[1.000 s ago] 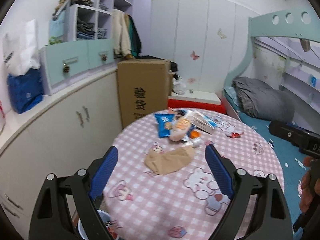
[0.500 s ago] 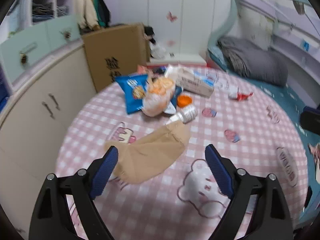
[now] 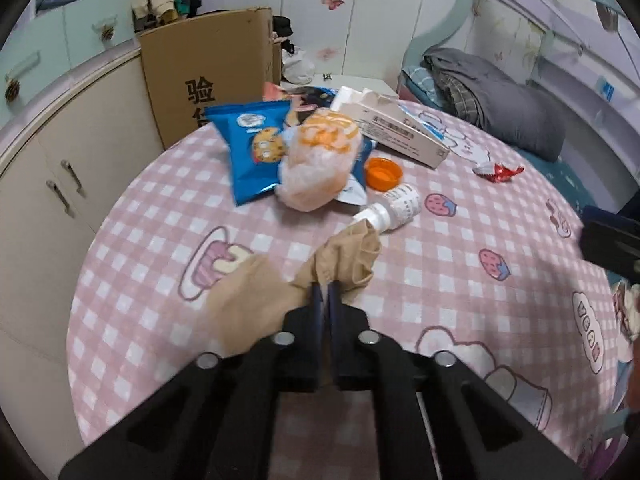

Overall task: Collect trash
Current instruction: 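Grasp the beige paper bag with the left gripper while the right gripper grasps the white bottle, then carry the paper bag and bottle over the blue bin and release both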

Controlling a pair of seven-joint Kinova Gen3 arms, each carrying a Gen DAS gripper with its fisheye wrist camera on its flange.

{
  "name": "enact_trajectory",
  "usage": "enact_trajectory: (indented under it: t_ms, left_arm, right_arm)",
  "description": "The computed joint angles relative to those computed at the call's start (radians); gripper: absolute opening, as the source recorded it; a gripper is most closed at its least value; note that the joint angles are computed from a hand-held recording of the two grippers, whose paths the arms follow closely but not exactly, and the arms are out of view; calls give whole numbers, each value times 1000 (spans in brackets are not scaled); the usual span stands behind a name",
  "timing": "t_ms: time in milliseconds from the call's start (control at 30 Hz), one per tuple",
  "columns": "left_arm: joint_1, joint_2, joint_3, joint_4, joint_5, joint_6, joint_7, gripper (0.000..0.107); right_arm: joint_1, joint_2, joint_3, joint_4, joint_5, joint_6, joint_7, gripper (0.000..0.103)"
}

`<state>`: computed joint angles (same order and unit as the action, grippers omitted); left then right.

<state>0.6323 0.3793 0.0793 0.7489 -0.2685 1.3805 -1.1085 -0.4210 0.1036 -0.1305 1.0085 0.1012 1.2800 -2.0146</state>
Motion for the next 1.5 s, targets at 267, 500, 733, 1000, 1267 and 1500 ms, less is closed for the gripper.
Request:
enact_trajectory:
  t_ms: [267,500,733,1000,1267,1500]
  left_arm:
    - [-20,-131,12,153,-47,-77,112,3]
    - [-44,-172,44,185,-83,-91,153,3]
    - [-56,-189,56,206,-88,-96,181,3]
    - [-52,-230,77,233,-119,-114,226,3]
    - [-54,-303,116,265,-174,-121,289,3]
    - [-67,-395,193,302,-298,-60,377,3]
  right_arm:
    - [-39,171,1,-129,-54,8,93,91]
    - [-92,255,28,-223,-38,35,111,78]
    - [-119,275,52,-242,-14,28,117,52]
    - [-81,176,32,-117,-58,-32,92,51]
    - [-74,75,-1,-68,-80,-63,50,51]
    - [-139,70,-38,-164,-66,-34,30,51]
